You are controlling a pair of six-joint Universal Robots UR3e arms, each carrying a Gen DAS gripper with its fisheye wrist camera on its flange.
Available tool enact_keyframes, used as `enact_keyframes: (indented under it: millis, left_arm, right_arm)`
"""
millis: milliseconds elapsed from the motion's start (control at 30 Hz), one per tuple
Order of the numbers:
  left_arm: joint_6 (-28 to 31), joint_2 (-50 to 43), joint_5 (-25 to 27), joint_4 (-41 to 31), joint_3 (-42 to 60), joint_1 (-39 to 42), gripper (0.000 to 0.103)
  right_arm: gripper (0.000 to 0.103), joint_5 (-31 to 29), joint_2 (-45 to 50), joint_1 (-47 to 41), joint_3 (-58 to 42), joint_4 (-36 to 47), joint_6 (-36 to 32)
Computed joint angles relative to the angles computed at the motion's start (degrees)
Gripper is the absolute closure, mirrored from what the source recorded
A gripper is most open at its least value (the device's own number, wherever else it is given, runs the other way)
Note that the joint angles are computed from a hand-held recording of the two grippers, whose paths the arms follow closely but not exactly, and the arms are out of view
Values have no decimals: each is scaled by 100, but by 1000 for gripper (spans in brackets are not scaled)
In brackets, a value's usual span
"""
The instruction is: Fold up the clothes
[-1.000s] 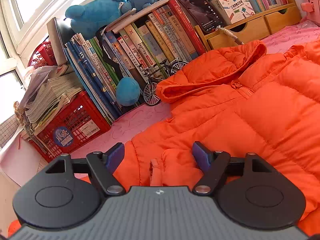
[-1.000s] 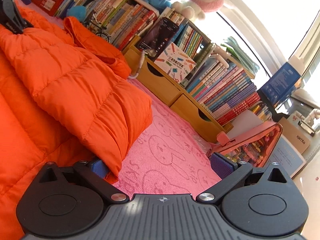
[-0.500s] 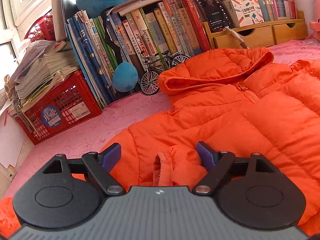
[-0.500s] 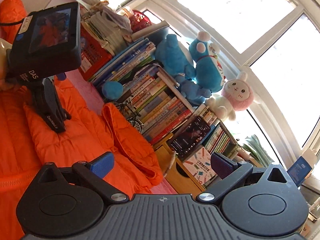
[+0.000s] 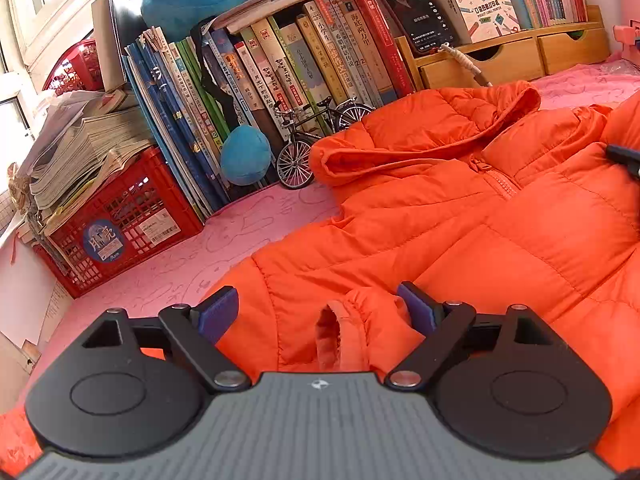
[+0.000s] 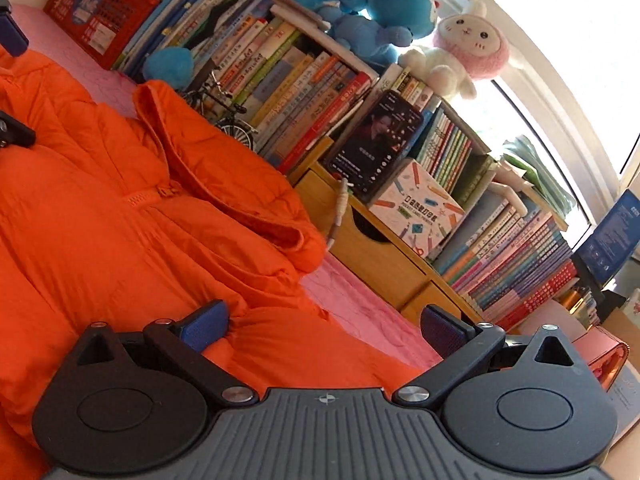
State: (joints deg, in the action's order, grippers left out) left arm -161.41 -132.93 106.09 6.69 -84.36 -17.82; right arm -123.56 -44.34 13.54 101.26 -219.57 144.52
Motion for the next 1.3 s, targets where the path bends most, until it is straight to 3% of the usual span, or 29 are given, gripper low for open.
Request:
enact_keyframes:
  millis: [167, 267, 433, 567, 667, 767, 900, 1133, 1300]
  left_arm:
    - [24, -8, 33, 12, 9, -22, 14]
    - [55, -20, 44, 28, 18, -30, 14]
    - [156, -82, 156, 98, 65, -93, 14]
    - [166, -82, 152, 84, 74, -88, 14]
    - [154, -70, 144, 54, 77, -80, 14]
    - [195, -92, 183, 90, 85, -99, 14]
    - [211, -94, 200, 115, 76, -103, 14]
    - [225, -116, 259, 120, 105, -124, 13]
    - [213, -133, 287, 112, 125, -141, 13]
  right_arm:
    - [1, 7, -154, -645, 762, -621, 35]
    - [1, 62, -670, -1142, 1374, -261, 716]
    - [1, -139, -983, -1435, 1738, 146, 1140]
    - [1, 142, -1702, -1794, 2037, 1205, 1982]
    - [2, 126, -1913, -1799, 2324, 683, 2270]
    - [2, 243, -1993, -1382, 2457, -206, 2117]
    - [0, 597, -1857, -424, 2060, -592, 1489]
    - [0, 1044, -1123, 956, 961, 132, 425]
    - [0, 829, -1330, 614, 1564, 325, 615]
